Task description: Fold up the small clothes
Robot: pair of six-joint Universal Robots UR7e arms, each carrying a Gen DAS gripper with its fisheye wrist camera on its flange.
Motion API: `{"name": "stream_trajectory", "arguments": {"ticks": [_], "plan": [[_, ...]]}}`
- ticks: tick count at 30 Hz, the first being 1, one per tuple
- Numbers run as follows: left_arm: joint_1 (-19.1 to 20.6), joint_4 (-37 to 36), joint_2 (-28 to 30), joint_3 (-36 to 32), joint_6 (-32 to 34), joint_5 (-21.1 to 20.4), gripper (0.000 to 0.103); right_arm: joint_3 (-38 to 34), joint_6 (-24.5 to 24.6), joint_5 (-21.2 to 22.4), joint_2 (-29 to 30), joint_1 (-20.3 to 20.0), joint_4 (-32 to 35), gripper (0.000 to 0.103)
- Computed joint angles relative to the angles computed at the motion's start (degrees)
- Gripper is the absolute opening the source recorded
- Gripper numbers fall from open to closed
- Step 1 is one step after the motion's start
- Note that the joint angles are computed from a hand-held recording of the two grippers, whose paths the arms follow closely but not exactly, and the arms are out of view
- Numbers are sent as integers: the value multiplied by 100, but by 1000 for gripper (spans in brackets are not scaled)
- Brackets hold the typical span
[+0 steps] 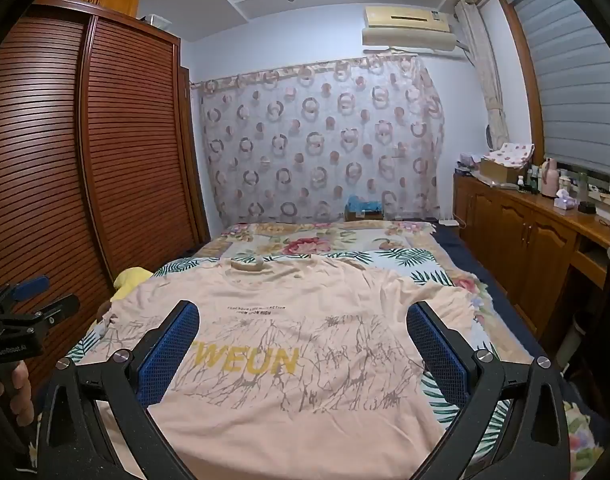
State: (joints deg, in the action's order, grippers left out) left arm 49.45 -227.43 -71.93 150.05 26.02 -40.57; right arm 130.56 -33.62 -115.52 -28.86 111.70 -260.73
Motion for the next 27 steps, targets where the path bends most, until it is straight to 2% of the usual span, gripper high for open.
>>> {"name": "stream_trajectory", "arguments": {"ticks": [4,21,27], "plan": [[4,168,-69,6,-115,-14,103,10,-18,13,3,1,-15,103],[33,95,-31,-12,-109,-87,103,-15,-43,-107,-11,17,104,103],[-194,163,-40,50,-279,102,103,-55,-22,-164,-6,53,147,103]]}}
